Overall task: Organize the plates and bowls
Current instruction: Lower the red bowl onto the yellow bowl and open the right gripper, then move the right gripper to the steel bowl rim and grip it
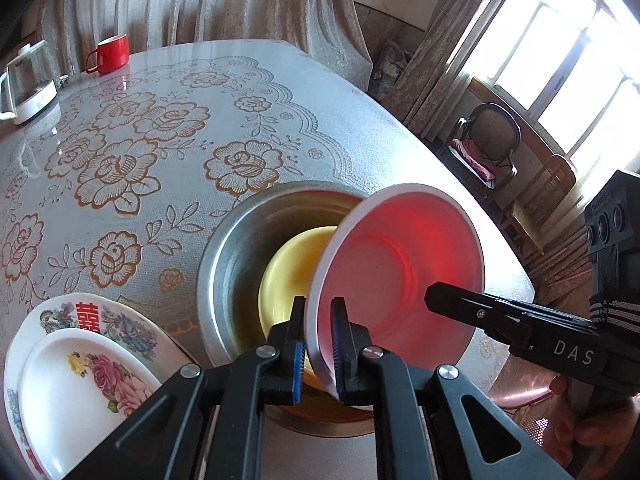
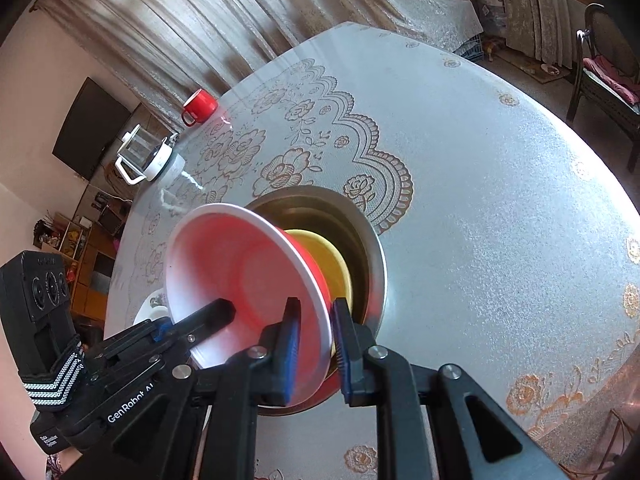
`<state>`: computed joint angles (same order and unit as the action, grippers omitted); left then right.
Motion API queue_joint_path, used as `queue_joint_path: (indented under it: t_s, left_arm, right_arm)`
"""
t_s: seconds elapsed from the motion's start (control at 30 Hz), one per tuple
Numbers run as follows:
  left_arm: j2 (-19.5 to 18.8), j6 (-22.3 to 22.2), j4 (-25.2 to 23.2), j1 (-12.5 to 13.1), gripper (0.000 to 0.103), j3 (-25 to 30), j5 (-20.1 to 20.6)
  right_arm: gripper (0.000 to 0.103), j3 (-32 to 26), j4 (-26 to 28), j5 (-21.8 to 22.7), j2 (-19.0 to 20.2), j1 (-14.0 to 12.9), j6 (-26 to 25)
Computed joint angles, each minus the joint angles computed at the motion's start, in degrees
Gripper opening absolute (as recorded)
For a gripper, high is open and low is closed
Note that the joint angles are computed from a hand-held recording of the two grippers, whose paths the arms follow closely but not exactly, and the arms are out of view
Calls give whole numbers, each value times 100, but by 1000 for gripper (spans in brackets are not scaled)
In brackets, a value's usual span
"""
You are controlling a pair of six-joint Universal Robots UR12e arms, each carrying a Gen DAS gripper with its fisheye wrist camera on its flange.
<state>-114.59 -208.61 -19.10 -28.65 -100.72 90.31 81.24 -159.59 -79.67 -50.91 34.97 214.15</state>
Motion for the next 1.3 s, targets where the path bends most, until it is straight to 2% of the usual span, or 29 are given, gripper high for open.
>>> queue_joint_path:
  t_s: [0.1, 0.17, 0.27, 0.5, 0.6, 0.7, 0.8, 0.83, 0.93, 0.97, 1.07, 1.2, 1.3]
  left_arm:
    - [9, -72, 27, 9, 25, -12, 41]
    - [22, -131, 86, 4, 42, -28, 130]
    - [35, -162, 137, 14, 44, -44, 203]
    - [23, -119, 115, 11, 41, -45, 251]
    - [-23, -87, 80, 18, 34, -11, 168]
    - [-64, -79, 38, 6, 34, 37, 271]
    - [-76, -174, 89, 42, 35, 31, 195]
    - [-69, -179, 106, 47, 37, 20, 195]
    - [-10, -219, 163, 36, 63, -37, 323]
    - [27, -261, 255, 46, 67, -85, 313]
    - [141, -327, 540, 72, 75, -233, 349]
    - [253, -370, 716, 110, 77, -364, 641]
    - [315, -440, 734, 170, 78, -439, 793]
  right_arm:
    - [17, -35, 87, -5, 20, 5, -58]
    - [18, -43, 94, -114, 22, 23, -173]
    - [23, -26, 74, -292, 8, 39, -231]
    - [23, -8, 42, -213, 17, 32, -280]
    - [23, -53, 89, -230, 53, 46, -312]
    - [21, -128, 86, -337, 105, 70, -319]
    - [21, -175, 31, -356, 144, 67, -270]
    - [21, -202, 58, -357, 159, 66, -279]
    - [23, -206, -29, -186, 186, 42, -286]
    - [23, -207, -7, -207, 184, 47, -301]
    - [30, -44, -322, -291, 119, 56, -271]
    - [33, 357, -1057, -464, -39, 37, 76]
    - [34, 534, -1191, -711, -147, 39, 189]
